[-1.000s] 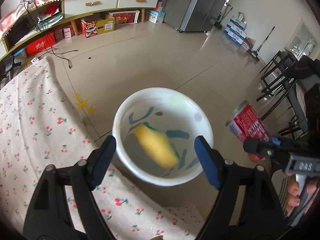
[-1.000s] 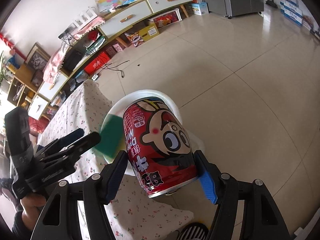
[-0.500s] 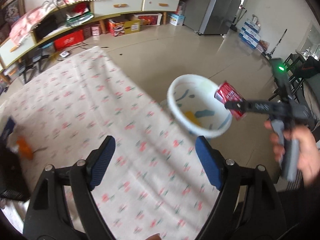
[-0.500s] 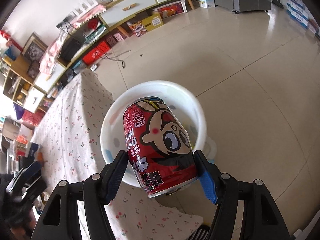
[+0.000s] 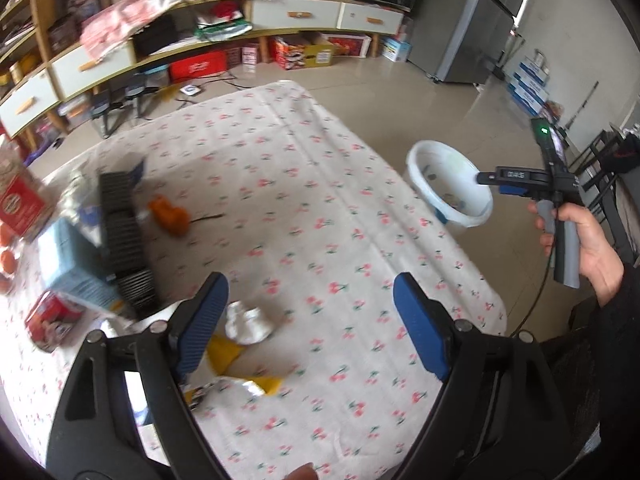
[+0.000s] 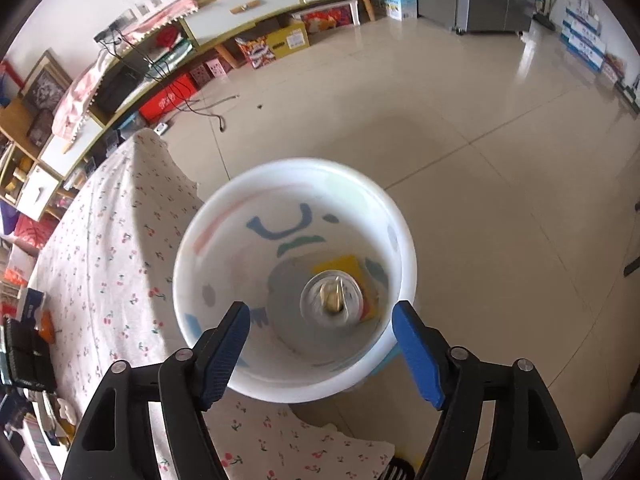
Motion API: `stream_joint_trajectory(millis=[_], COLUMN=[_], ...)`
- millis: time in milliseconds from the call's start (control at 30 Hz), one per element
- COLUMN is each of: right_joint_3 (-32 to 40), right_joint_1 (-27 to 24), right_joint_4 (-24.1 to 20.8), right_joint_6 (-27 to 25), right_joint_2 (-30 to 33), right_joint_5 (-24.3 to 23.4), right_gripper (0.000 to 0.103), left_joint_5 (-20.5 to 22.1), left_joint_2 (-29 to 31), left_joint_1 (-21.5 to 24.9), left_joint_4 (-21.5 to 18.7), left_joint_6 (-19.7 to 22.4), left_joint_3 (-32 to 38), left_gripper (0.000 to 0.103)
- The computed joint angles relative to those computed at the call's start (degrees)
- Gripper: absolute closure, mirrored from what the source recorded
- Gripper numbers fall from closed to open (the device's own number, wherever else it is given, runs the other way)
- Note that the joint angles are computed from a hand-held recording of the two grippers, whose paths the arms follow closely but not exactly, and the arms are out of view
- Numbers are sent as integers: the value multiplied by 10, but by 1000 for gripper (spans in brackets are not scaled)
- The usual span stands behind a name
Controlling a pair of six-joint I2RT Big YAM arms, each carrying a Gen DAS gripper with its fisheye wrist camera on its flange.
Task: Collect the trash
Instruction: 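Grasp the blue-white box with the left tool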
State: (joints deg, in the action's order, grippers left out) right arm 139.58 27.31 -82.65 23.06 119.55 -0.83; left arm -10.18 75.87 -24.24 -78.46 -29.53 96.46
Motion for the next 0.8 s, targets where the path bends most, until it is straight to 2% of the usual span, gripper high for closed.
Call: stream_joint_trajectory(millis=[200, 400, 533, 633, 800], right_joint_3=[-9, 11, 21, 37, 73], right_joint_1=[15, 43, 61, 74, 95], right_joint_4=[6, -9, -20, -30, -50], right_joint_6=[-5, -21, -32, -36, -36], right_joint_2=[-28, -33, -36, -29, -10], right_joint_5=[10, 18, 22, 28, 33], right_gripper=[27, 25, 25, 25, 20], left_joint_5=[3, 5, 3, 0, 23], left_joint_2=[-38, -81, -110, -126, -148], left_joint_1=[28, 60, 86, 104, 147], left_joint_4=[4, 3, 0, -10, -31], left_joint_6=[-9, -23, -34, -38, -54], left_joint_3=[-38, -74, -97, -114, -150], left_gripper=[17, 16, 11, 10, 10])
